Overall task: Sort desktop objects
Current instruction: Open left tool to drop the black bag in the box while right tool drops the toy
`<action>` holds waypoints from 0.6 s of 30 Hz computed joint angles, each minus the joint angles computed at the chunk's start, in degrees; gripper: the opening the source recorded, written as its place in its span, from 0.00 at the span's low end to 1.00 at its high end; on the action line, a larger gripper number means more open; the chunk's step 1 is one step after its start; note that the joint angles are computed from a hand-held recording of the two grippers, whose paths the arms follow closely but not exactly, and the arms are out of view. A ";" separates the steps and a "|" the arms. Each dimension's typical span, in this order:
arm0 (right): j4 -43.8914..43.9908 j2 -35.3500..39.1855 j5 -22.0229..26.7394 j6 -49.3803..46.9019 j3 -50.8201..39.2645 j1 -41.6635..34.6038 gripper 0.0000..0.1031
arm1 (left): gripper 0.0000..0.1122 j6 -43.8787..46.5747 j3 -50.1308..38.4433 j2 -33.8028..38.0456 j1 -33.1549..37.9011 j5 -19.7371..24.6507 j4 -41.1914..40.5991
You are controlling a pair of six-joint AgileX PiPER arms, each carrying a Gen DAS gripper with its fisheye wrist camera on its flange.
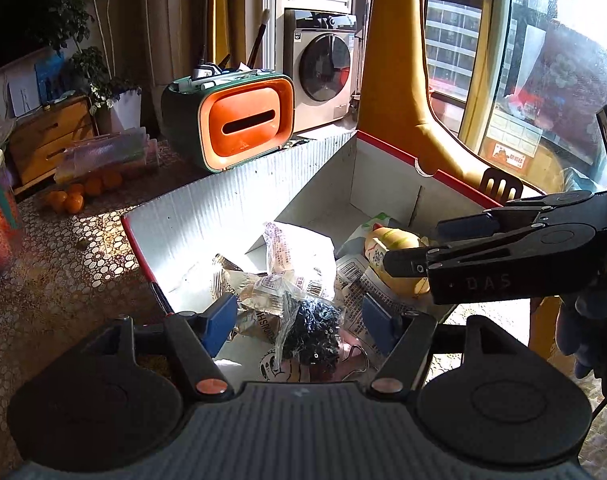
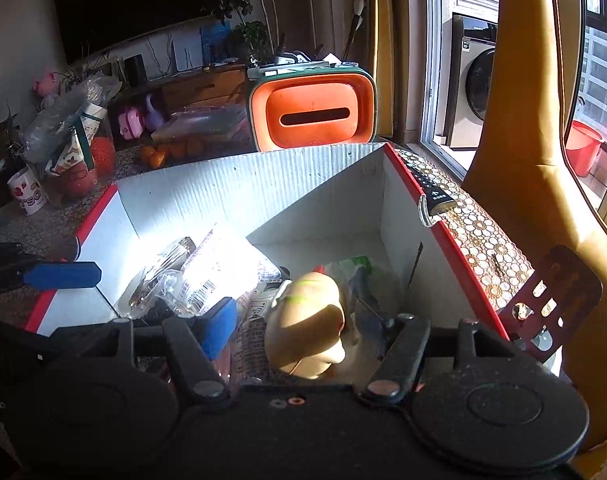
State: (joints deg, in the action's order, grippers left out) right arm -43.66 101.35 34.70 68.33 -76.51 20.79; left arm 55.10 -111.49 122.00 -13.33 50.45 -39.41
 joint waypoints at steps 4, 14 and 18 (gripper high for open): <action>-0.52 -1.77 1.24 0.17 0.44 1.65 0.65 | 0.61 1.19 2.34 -2.34 1.19 -0.40 -1.73; -5.19 -5.26 5.71 3.29 0.40 7.96 0.70 | 0.61 5.14 7.64 -7.32 4.58 0.20 -6.72; -7.82 -6.04 7.68 4.98 0.35 10.74 0.70 | 0.68 7.18 9.86 -9.19 5.97 0.44 -9.44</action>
